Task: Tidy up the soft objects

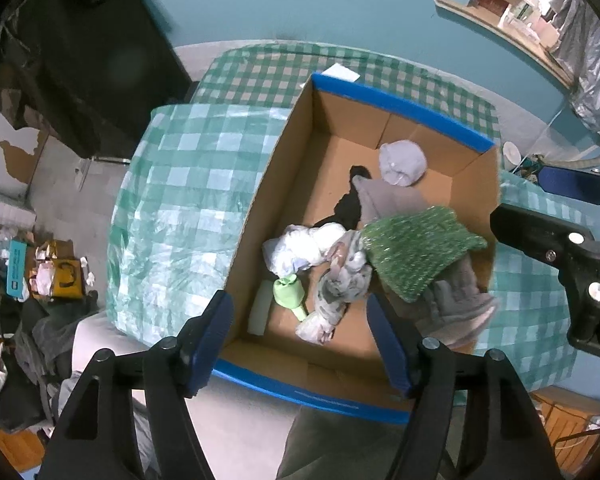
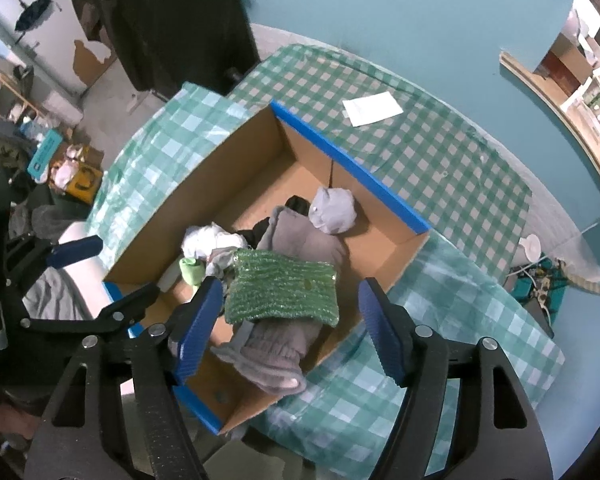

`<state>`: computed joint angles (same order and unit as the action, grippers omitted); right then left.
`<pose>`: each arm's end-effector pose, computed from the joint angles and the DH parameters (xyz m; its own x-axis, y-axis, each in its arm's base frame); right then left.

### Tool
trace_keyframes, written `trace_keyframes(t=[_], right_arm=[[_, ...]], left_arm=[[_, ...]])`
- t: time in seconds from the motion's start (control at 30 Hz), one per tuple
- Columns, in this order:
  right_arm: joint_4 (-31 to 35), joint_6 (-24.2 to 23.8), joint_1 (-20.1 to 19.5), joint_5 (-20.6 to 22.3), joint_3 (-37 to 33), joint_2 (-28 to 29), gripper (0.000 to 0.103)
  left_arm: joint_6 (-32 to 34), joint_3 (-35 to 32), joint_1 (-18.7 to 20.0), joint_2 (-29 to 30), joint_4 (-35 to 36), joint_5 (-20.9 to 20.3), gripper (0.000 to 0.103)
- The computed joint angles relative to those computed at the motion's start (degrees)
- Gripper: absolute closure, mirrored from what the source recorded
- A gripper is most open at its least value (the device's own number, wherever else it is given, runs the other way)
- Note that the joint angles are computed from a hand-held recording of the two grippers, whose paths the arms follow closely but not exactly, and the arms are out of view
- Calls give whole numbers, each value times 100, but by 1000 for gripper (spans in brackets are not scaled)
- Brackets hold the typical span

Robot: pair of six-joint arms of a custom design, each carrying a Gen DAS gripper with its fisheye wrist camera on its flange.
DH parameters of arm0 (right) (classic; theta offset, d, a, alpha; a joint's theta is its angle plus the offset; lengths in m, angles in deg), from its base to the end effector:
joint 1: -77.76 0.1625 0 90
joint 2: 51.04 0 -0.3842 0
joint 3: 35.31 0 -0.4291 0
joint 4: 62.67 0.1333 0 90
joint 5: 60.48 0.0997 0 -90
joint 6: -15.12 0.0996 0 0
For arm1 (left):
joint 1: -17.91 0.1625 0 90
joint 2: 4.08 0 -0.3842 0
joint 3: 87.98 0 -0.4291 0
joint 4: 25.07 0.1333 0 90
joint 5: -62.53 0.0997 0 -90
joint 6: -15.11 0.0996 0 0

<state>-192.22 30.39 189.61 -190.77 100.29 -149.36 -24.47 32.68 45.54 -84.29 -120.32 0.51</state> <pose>0.2085 -0.3349 0.2108 -0.7901 -0.0067 0.6129 -0.1698 0.9632 -0.2084 -0.2909 -0.3555 0.1334 -0.5923 0.4582 -0.6628 0.4497 0.8705 0.2000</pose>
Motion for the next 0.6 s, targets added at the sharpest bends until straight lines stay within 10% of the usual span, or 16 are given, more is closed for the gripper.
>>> trace_keyframes(t=[0.6], right_arm=[[502, 754, 555, -352, -53, -818, 27]], left_arm=[[-73, -183, -625, -170, 46, 81, 22]])
